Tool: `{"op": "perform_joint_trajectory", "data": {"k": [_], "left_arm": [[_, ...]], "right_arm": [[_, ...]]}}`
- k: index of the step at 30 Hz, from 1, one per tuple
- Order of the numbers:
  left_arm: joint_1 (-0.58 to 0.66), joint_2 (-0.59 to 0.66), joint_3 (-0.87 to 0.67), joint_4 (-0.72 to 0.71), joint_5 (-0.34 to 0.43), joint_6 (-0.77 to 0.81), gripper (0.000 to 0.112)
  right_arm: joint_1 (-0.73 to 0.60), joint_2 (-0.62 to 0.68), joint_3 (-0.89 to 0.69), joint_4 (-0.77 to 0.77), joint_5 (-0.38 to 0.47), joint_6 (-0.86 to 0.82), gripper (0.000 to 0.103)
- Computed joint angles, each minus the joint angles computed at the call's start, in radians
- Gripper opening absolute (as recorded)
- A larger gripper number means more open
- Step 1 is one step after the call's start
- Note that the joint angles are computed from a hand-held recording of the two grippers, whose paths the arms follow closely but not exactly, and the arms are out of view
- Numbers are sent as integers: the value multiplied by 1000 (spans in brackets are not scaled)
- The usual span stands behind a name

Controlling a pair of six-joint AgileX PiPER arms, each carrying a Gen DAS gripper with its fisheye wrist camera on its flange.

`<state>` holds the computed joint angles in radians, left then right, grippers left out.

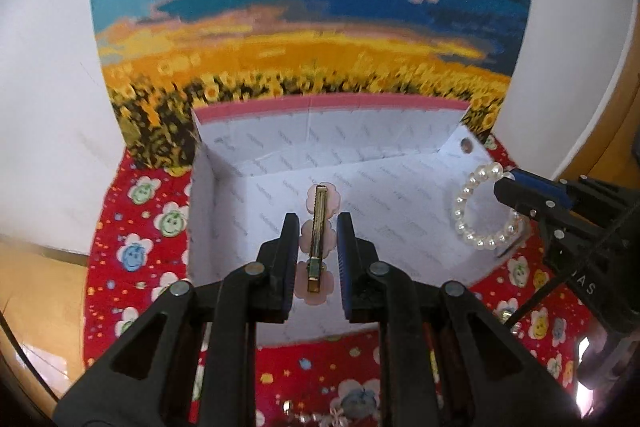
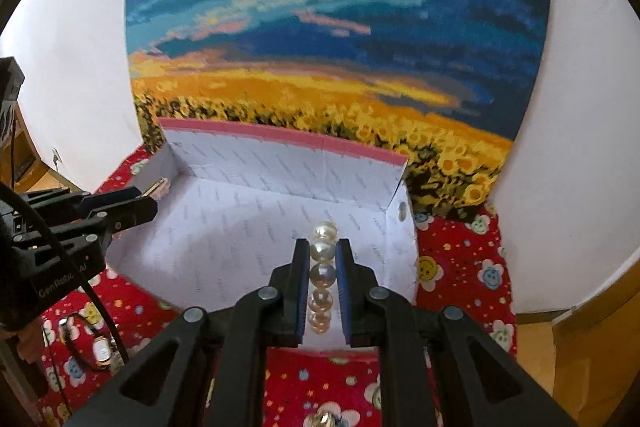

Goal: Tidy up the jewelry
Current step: 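Carry the key with the left tool while the right tool carries the bracelet, both releasing into the pink box, then withdraw both tools from the box toward the black hair clip and watch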

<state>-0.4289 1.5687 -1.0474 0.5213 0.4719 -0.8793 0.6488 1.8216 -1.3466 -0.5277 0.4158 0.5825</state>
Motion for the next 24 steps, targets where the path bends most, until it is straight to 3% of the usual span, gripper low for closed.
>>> {"op": "perform_joint_trajectory", "data": {"k": [5, 13, 17, 19, 21, 24], "left_arm": [[48, 79, -22, -105, -35, 97, 11], [82, 100, -34, -193, -47, 177, 13], [75, 90, -28, -171, -43, 146, 36], [70, 76, -23, -145, -40, 121, 38], [60, 55, -14, -130, -31, 102, 38], [50, 2, 11, -119, -18, 83, 39]], "right_arm": [[-39, 96, -67, 91, -3, -75, 15], [-73, 180, -156, 225, 32, -185, 15], [-83, 191, -176, 307, 59, -243, 15], [-80, 172, -164, 291, 59, -231, 19], [-81, 146, -140, 291, 46, -229, 32], [-82, 83, -85, 295, 22, -224, 37]]}}
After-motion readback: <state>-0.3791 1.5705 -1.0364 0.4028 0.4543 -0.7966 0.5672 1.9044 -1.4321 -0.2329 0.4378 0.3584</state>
